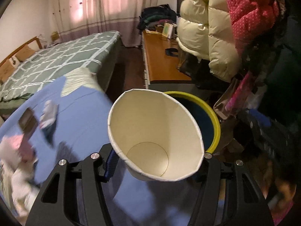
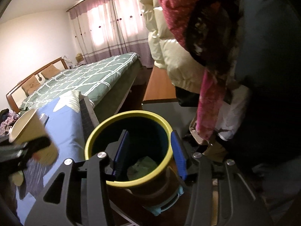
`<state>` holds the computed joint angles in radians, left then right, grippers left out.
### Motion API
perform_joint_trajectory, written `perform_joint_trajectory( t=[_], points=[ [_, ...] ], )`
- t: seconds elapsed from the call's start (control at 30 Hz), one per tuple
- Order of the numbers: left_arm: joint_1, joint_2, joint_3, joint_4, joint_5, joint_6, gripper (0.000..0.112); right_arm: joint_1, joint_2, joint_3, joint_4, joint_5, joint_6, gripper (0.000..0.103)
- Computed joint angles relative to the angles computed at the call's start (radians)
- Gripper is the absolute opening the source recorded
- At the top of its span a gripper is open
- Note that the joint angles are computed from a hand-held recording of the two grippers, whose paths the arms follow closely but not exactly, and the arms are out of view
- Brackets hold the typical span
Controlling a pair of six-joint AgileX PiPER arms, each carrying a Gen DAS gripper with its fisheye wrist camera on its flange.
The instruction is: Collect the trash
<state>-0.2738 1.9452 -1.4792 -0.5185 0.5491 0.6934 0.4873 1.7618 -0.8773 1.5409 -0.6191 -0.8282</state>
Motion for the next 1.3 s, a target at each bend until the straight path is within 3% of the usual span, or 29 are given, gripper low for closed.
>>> perform_joint_trajectory(
  t=[0.37, 0.53, 0.63, 0.8, 0.9, 1.1, 1.3],
  points=[
    [-0.137, 0.345, -0.488, 0.264, 0.157, -0.324, 0.063, -0.067, -0.010, 0.067, -0.068, 0.051, 0.084, 0.046],
    [-0.148, 0.397, -0.566, 0.321, 0.172, -0.400, 0.079, -0.073, -0.006, 0.061, -0.061, 0.059, 0.078, 0.046],
    [-0.119, 0.339, -0.494, 0.251, 0.155, -0.352, 0.085, -0.063, 0.000, 0.047, -0.047, 0.060, 0.062, 0.046],
    [-0.040, 0.090, -0.159, 0.096, -0.010, -0.204, 0.092, -0.029, 0.017, 0.017, -0.038, 0.060, 0.039, 0.049],
    [0.055, -0.076, 0.054, -0.088, -0.084, -0.029, 0.096, 0.004, 0.036, -0.019, -0.023, 0.067, 0.009, 0.049],
    [0.288, -0.322, 0.336, -0.295, -0.114, 0.218, 0.097, 0.078, 0.096, -0.131, 0.062, 0.082, -0.120, 0.050],
    [0.590, -0.491, 0.506, -0.471, -0.100, 0.467, 0.098, 0.167, 0.174, -0.281, 0.172, 0.102, -0.294, 0.050]
  ],
)
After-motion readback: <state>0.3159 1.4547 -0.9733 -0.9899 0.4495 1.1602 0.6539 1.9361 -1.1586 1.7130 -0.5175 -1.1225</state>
